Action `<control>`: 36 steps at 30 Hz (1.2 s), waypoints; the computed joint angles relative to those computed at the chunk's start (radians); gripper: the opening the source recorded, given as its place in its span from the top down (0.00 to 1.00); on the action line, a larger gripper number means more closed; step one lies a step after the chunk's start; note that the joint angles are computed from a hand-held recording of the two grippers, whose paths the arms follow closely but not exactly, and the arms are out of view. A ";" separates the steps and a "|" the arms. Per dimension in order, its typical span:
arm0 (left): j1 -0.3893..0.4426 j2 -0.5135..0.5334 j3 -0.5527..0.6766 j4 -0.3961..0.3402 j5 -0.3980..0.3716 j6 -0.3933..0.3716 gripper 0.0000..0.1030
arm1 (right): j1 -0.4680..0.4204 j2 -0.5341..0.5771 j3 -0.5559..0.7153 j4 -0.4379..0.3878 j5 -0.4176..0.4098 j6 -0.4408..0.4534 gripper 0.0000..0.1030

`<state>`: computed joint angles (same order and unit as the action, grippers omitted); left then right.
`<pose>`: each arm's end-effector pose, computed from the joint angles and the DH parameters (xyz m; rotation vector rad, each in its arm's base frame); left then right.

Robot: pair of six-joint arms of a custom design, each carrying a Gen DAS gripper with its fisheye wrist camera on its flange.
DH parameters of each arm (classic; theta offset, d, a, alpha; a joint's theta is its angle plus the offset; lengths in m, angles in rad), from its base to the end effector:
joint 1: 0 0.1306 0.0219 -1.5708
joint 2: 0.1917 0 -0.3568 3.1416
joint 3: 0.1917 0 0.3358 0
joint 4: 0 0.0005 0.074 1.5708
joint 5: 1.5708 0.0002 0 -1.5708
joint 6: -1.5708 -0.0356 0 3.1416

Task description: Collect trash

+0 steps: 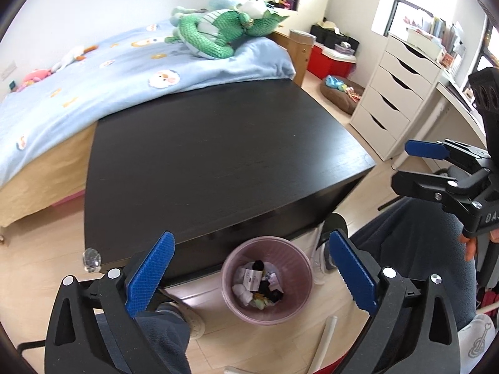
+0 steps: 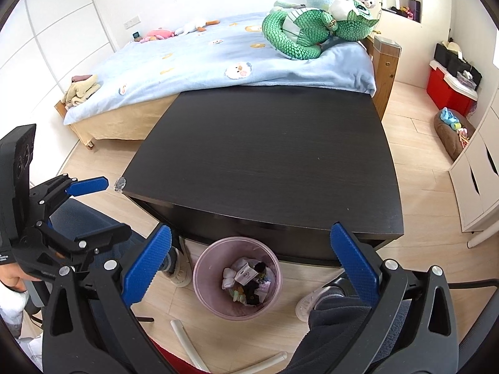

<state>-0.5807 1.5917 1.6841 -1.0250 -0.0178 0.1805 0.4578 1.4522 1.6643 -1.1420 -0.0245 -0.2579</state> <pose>0.4153 -0.2724 0.4222 0.4951 2.4785 -0.2893 0.3960 0.1955 0.4692 -0.2627 2.5169 0.3232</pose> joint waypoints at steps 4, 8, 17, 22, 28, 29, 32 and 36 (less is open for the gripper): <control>0.015 0.000 0.010 -0.005 -0.007 0.003 0.07 | 0.002 0.015 0.031 -0.006 0.011 0.003 0.03; 0.035 0.007 0.045 -0.010 -0.029 -0.011 0.07 | 0.000 0.051 0.095 -0.012 0.018 0.023 0.03; 0.096 0.051 0.158 0.003 -0.019 -0.004 0.07 | -0.027 0.172 0.296 -0.034 0.000 0.065 0.03; 0.103 0.102 0.237 -0.035 -0.024 -0.019 0.06 | -0.035 0.216 0.371 -0.056 -0.005 0.077 0.03; 0.111 0.123 0.267 -0.045 0.006 -0.024 0.06 | -0.037 0.231 0.390 -0.064 -0.012 0.087 0.03; 0.111 0.122 0.266 -0.042 0.015 -0.025 0.06 | -0.038 0.230 0.389 -0.065 -0.012 0.087 0.03; 0.111 0.119 0.264 -0.039 0.022 -0.025 0.06 | -0.039 0.231 0.389 -0.065 -0.013 0.088 0.03; 0.112 0.121 0.268 -0.046 0.021 -0.017 0.06 | -0.040 0.230 0.386 -0.062 -0.012 0.092 0.03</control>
<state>-0.4691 1.7126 1.9525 -1.0713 0.0037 0.1639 0.4179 1.6821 2.0500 -1.2043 -0.0368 -0.1655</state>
